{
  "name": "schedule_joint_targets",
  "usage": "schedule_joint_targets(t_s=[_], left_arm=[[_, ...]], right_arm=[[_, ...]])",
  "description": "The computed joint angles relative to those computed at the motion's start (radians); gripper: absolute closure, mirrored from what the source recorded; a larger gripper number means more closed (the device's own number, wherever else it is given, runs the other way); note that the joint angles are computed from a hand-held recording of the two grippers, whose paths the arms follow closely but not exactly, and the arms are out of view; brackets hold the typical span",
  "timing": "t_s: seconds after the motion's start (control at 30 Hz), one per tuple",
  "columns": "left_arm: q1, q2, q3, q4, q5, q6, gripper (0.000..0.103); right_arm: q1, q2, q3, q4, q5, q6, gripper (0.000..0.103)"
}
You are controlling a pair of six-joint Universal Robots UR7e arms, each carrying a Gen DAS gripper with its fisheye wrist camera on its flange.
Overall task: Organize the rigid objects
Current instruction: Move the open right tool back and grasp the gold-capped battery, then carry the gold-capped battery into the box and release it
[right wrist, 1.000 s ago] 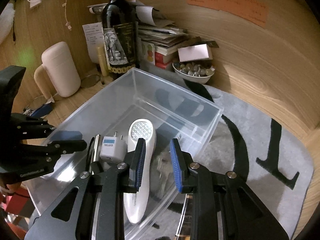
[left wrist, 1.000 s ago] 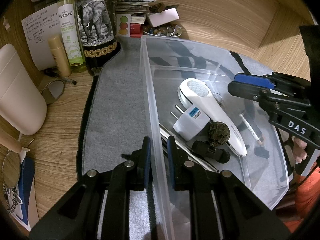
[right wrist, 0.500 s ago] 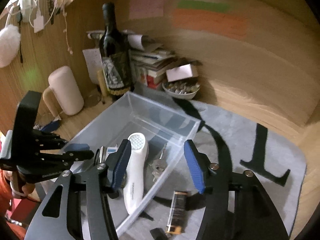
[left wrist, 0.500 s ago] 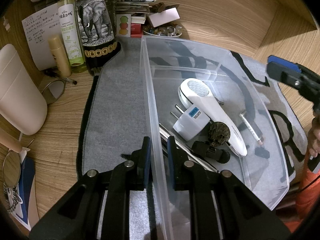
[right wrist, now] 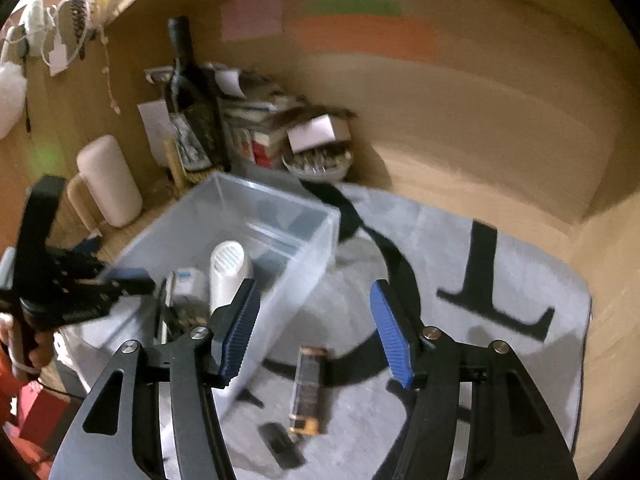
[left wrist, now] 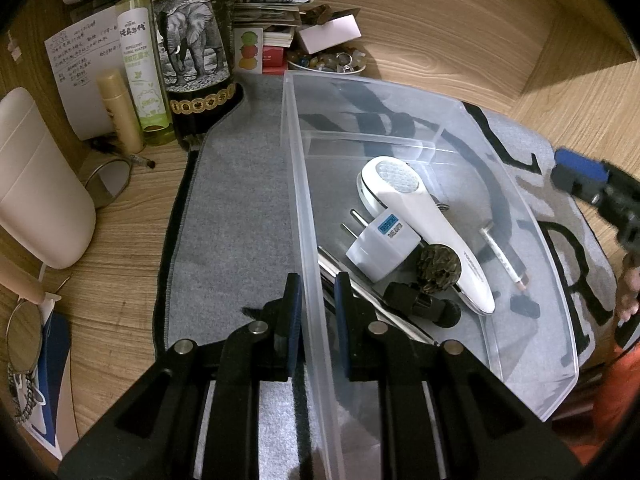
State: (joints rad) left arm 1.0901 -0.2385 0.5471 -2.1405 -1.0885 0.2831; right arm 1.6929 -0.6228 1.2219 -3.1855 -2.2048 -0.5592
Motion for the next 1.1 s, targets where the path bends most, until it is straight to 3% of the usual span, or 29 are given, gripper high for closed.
schedule_joint_targets(t_s=[0.37, 0.53, 0.63, 0.67, 0.7, 0.73, 1.1], left_arm=[[0.000, 0.001, -0.001, 0.000, 0.002, 0.001, 0.088], [0.001, 0.001, -0.001, -0.001, 0.001, 0.001, 0.088], [0.000, 0.001, -0.002, 0.000, 0.002, 0.002, 0.088], [0.000, 0.001, -0.002, 0.000, 0.002, 0.002, 0.088], [0.000, 0.001, -0.002, 0.000, 0.002, 0.002, 0.088], [0.000, 0.001, -0.001, 0.000, 0.002, 0.001, 0.088], [0.002, 0.001, -0.004, 0.002, -0.001, 0.000, 0.088]], right_arm=[[-0.050, -0.013, 0.052, 0.103, -0.007, 0.119, 0.049], [-0.061, 0.002, 0.050, 0.152, -0.032, 0.133, 0.049], [-0.067, 0.013, 0.052, 0.148, -0.053, 0.123, 0.059], [-0.067, 0.014, 0.057, 0.127, -0.053, 0.109, 0.065], [-0.066, 0.013, 0.061, 0.122, -0.053, 0.104, 0.079], [-0.067, 0.009, 0.064, 0.120, -0.048, 0.104, 0.081], [-0.063, -0.007, 0.079, 0.068, -0.031, 0.097, 0.081]])
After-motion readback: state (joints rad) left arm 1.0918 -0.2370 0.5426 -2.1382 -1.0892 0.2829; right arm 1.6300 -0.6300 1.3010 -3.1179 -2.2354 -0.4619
